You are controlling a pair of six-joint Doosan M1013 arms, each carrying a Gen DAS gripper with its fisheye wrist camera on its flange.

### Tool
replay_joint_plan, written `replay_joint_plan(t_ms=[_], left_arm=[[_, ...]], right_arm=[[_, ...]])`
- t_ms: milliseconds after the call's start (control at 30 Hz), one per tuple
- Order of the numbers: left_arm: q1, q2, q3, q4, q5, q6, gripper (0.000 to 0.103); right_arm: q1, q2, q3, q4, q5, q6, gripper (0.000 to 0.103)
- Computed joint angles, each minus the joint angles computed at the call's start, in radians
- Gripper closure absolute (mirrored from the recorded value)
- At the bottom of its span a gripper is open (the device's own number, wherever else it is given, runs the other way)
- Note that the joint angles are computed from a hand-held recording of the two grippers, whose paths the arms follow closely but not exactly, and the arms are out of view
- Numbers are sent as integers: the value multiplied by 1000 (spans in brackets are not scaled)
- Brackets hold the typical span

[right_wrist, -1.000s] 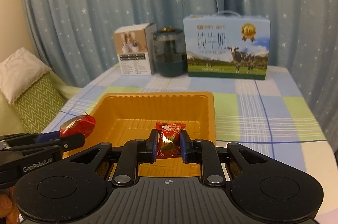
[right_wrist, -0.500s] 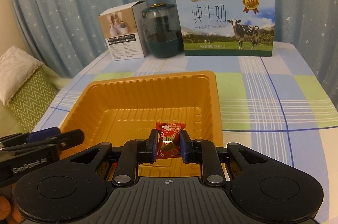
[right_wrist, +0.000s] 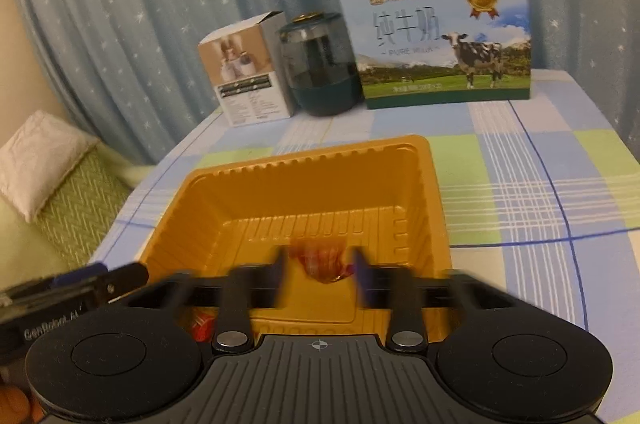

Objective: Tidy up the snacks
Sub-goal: 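Open both tools to drop the red snacks into the orange tray, then move both tools back toward the snack pile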

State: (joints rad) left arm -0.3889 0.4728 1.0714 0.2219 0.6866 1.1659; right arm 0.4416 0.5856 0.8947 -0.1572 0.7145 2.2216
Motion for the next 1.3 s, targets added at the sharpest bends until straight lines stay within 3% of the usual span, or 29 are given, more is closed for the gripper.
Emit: replay_joint_plan(t_ms=[533,1300], left_arm=[[-5,-25,36,22,-13,-3,38],[-51,-162,230,87,-86,-22,32]], right_arm=[[8,-44,56,-185,-49,155,27],[62,-223,303,-438,-35,395,27]])
